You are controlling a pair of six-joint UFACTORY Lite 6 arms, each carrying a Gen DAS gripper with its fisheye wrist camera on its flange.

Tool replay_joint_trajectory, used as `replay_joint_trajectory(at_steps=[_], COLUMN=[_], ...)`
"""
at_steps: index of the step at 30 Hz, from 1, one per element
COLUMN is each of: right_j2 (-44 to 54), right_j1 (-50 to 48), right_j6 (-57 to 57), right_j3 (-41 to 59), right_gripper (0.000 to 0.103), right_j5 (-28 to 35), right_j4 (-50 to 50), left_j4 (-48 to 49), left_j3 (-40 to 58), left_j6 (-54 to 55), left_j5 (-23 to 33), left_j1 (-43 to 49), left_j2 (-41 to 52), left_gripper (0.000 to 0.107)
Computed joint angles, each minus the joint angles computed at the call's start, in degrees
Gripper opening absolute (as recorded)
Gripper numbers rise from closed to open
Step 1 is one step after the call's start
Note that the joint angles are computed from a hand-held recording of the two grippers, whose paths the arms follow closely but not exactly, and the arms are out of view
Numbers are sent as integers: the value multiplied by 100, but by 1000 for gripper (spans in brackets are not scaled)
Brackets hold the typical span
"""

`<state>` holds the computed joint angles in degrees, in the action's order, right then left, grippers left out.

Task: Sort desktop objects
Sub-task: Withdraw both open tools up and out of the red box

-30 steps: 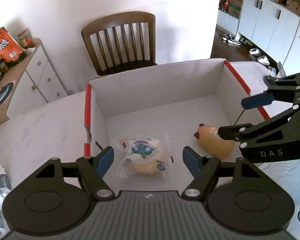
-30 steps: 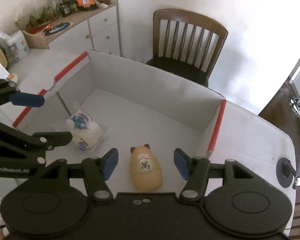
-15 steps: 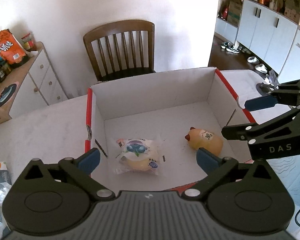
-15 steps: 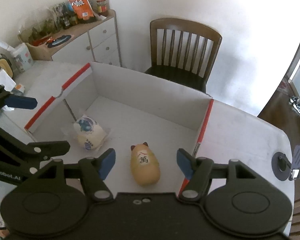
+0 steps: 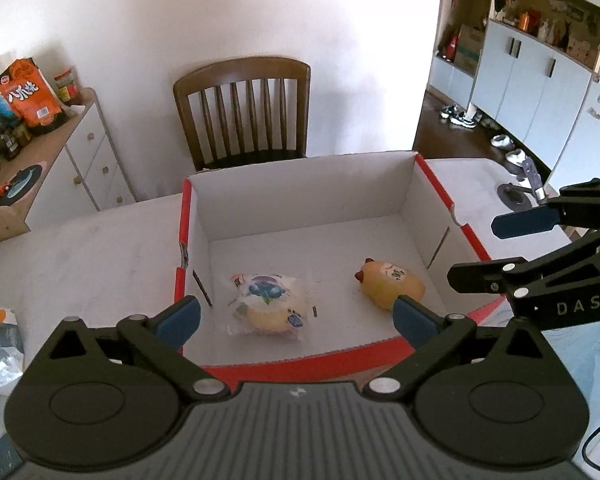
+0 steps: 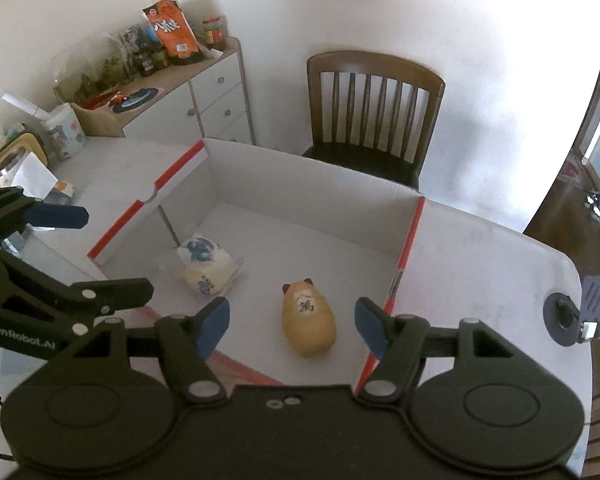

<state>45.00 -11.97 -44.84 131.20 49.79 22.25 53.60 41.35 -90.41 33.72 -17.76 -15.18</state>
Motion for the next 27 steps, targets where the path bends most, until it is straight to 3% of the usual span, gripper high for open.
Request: replay_joint_trajectory(at_steps=[12, 27], right_j2=[-1975, -3829], right_j1=[112, 184], right_j6=[-140, -15], right_j3=[-2692, -4930], right_gripper=[69, 69], right_j5=[-911, -1433], right_j4=[150, 134], left_j4=[35, 119], left_j3=[-592, -1054], left_j6=[-433, -1439], left_j5=[758, 1834], left_j1=[-1003, -2676], left_j2=[-1173, -2051], left_gripper=[103, 103])
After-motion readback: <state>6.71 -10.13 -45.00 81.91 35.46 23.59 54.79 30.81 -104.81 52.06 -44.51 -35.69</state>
